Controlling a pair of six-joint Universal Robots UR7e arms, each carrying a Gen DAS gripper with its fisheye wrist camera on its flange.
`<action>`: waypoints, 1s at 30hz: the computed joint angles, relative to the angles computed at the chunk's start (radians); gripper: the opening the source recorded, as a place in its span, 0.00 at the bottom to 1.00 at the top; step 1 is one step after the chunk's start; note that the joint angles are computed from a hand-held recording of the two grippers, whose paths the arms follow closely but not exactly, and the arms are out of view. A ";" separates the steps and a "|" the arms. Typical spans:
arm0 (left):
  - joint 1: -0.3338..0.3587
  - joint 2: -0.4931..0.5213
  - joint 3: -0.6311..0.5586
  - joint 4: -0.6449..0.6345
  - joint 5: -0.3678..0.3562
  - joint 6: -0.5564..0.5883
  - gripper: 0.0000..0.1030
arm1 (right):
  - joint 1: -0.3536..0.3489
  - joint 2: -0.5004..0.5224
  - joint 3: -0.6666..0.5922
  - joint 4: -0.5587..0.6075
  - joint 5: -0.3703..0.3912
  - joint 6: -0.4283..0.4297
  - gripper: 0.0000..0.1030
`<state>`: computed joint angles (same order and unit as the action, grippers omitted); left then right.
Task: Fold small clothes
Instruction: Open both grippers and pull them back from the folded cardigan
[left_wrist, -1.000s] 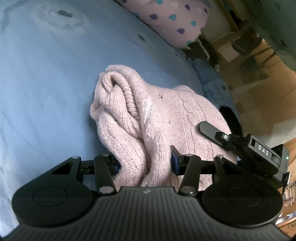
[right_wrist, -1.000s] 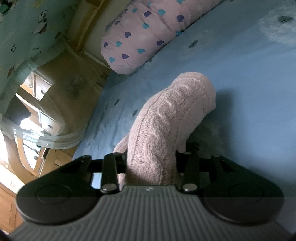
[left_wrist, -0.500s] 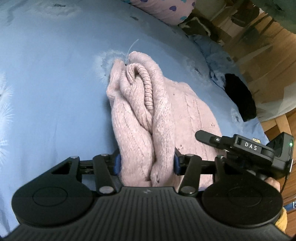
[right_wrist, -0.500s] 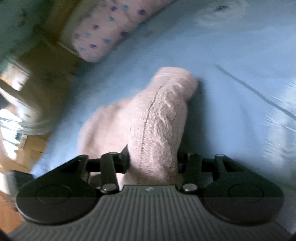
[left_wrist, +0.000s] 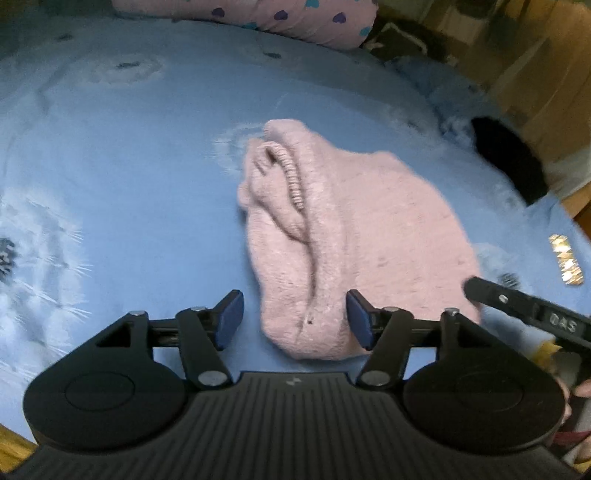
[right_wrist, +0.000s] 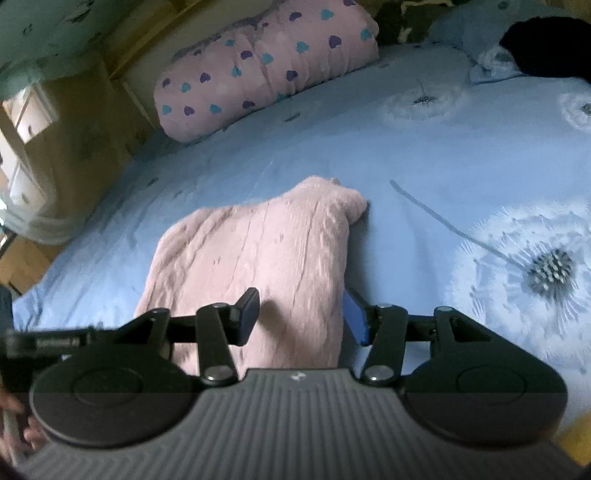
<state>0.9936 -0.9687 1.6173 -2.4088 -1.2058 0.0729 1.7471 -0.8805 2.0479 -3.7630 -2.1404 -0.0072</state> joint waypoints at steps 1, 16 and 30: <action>0.001 0.007 -0.002 -0.006 0.019 0.008 0.69 | 0.003 0.004 0.004 0.005 -0.012 -0.006 0.52; -0.088 -0.060 0.161 -0.134 0.161 -0.026 0.83 | 0.023 0.088 -0.003 -0.118 -0.093 -0.134 0.56; -0.152 -0.066 0.271 -0.113 0.295 -0.135 0.98 | 0.106 0.145 0.025 -0.214 -0.201 -0.228 0.78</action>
<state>0.8418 -1.0343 1.8882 -2.5221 -0.9106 -0.0621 1.8536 -0.7355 2.0730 -3.9774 -2.3418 -0.2351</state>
